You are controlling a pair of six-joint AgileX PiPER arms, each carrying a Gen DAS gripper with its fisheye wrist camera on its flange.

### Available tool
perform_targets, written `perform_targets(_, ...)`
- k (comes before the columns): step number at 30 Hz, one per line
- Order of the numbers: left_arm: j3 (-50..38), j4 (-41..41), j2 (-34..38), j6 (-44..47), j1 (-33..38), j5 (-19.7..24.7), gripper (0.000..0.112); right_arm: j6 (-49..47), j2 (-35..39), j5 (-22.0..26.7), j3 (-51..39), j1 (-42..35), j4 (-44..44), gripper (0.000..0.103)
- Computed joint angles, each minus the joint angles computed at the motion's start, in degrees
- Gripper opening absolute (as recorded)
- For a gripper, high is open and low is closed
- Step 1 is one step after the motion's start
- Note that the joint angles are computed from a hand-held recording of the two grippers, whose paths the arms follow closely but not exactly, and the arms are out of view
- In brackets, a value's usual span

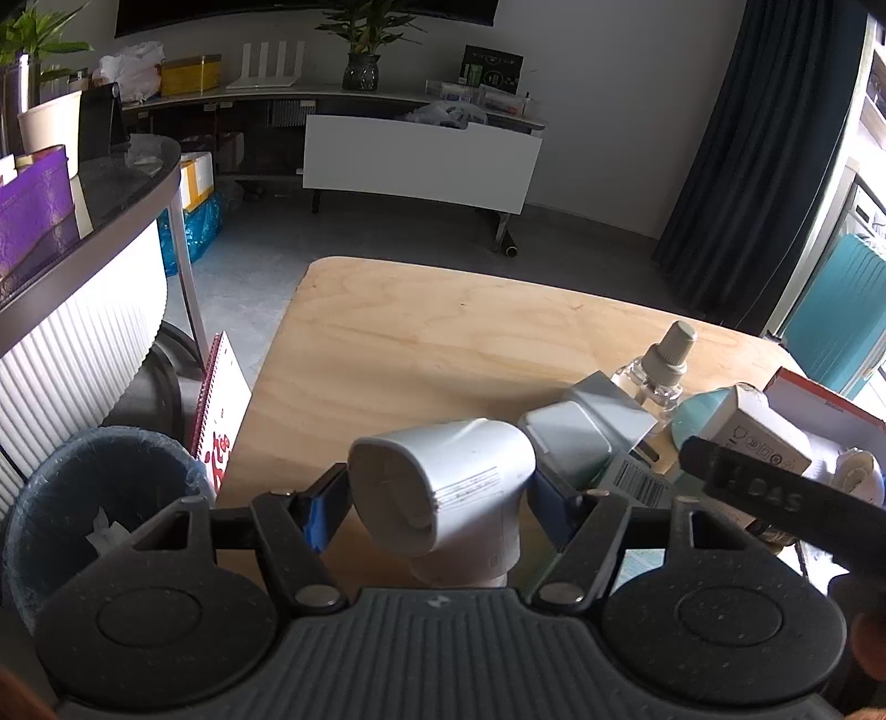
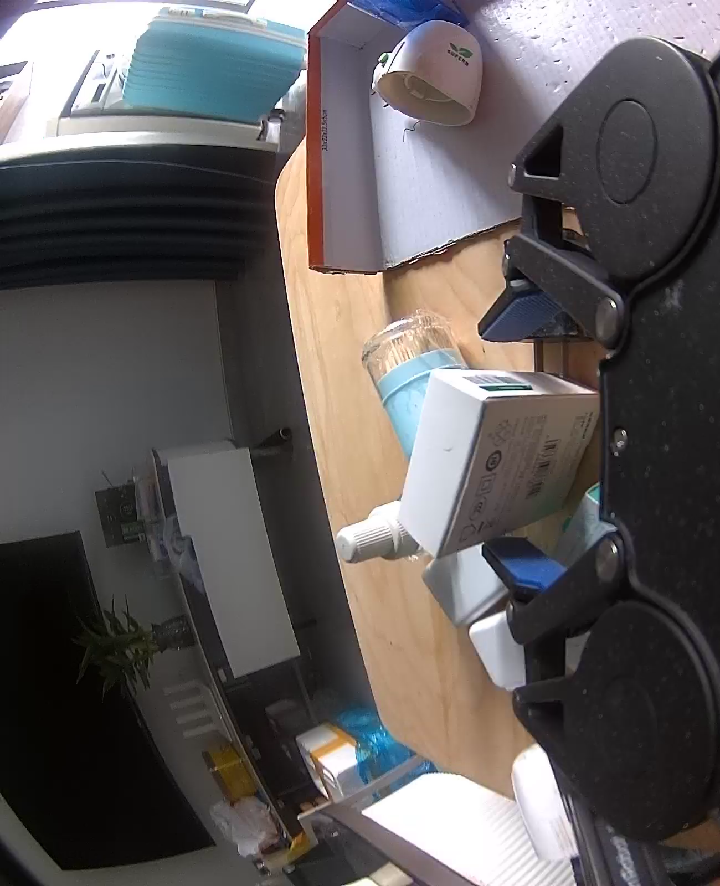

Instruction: Organize rigid objects

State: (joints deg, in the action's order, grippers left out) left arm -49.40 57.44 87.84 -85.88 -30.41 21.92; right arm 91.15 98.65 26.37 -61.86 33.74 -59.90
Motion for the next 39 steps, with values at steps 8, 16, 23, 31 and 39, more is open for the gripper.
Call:
perform_targets(8,0.48,0.64,-1.78,-1.19,-0.38,-0.35,0.07,5.71,-0.93,-1.01,1.94,0.36,-9.54,0.075)
perform_targets(16,0.18,1.05,-3.8,-2.82,-4.61,3.3,0.07,-0.33,-9.53,-3.4,6.74,-0.68,-7.87,0.075)
perform_targets(23,-0.03,1.16,-6.06,-4.27,-9.11,8.4,0.069,-13.03,-16.62,-5.8,10.34,-1.44,2.39,0.075)
perform_targets(31,-0.6,1.27,-8.44,-5.75,-15.67,14.53,0.069,-27.8,-24.59,-5.41,13.52,-1.33,15.46,0.075)
perform_targets(39,-1.71,2.15,-8.62,-8.06,-21.54,19.27,0.069,-36.56,-30.54,-3.25,15.6,-2.21,23.85,0.075)
